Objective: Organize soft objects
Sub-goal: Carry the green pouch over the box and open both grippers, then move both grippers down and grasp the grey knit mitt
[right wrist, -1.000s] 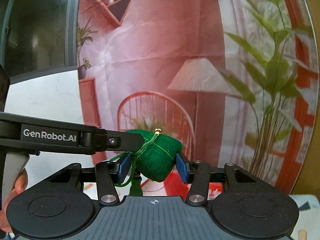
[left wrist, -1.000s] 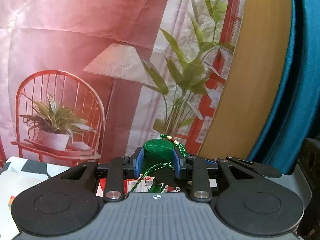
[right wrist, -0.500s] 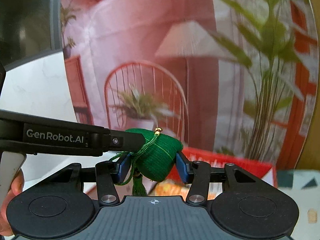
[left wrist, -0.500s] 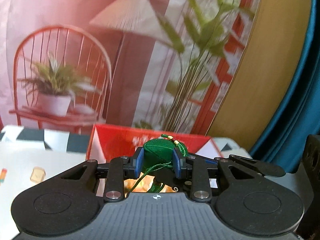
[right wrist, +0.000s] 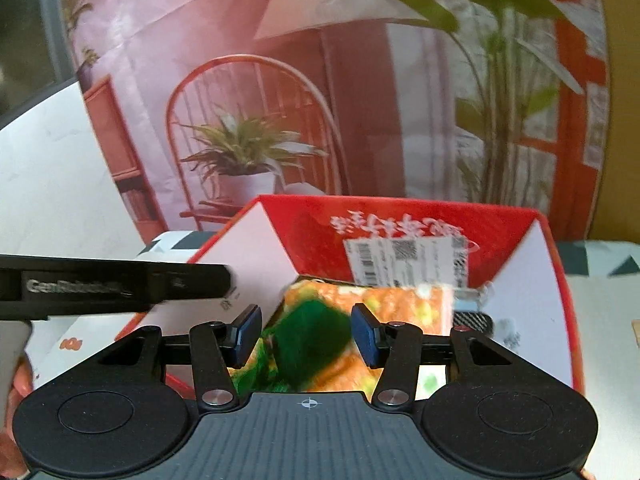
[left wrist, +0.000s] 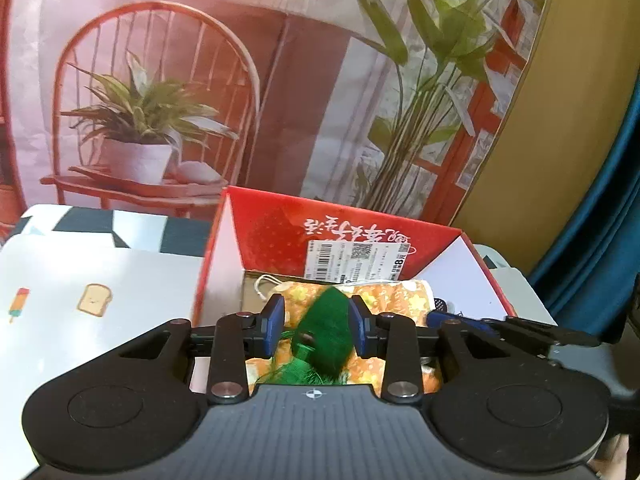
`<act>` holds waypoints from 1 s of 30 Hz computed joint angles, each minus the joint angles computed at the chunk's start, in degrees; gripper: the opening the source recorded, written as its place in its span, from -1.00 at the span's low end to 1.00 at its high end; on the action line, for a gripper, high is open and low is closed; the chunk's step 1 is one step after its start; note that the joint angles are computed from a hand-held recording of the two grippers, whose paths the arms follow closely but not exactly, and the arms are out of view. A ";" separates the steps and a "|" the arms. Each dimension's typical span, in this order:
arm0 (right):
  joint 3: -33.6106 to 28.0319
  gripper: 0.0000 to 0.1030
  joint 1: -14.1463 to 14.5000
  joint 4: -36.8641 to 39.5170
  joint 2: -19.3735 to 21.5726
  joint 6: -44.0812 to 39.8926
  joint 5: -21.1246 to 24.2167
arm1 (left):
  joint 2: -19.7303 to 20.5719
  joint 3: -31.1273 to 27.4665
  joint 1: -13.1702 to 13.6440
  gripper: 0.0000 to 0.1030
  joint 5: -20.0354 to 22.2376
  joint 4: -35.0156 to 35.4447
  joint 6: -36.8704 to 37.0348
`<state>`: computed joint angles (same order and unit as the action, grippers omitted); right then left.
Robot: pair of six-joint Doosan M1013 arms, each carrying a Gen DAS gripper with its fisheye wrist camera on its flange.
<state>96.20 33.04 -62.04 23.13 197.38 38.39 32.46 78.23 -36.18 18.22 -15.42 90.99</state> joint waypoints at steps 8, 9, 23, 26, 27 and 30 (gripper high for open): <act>3.95 -0.09 4.61 -10.34 -2.57 8.51 5.96 | -6.13 11.12 -0.75 -0.29 -8.18 20.94 -22.81; 4.28 -0.09 5.19 -11.03 -2.73 9.04 6.68 | -6.62 12.15 -0.87 -0.29 -8.41 25.86 -28.18; 7.22 -0.10 11.69 -6.52 -0.79 12.36 13.50 | -8.29 18.80 -2.51 -0.21 -8.51 60.71 -66.20; 7.54 -0.10 12.21 -3.75 0.09 12.00 14.39 | -7.96 19.12 -2.40 -0.20 -8.34 58.01 -63.68; 7.59 -0.10 12.44 -3.08 0.39 11.70 15.02 | -7.84 19.17 -2.31 -0.19 -8.28 57.16 -62.95; 8.33 -0.09 12.73 -1.98 0.85 12.26 15.24 | -7.56 19.35 -2.15 -0.14 -8.35 56.17 -62.69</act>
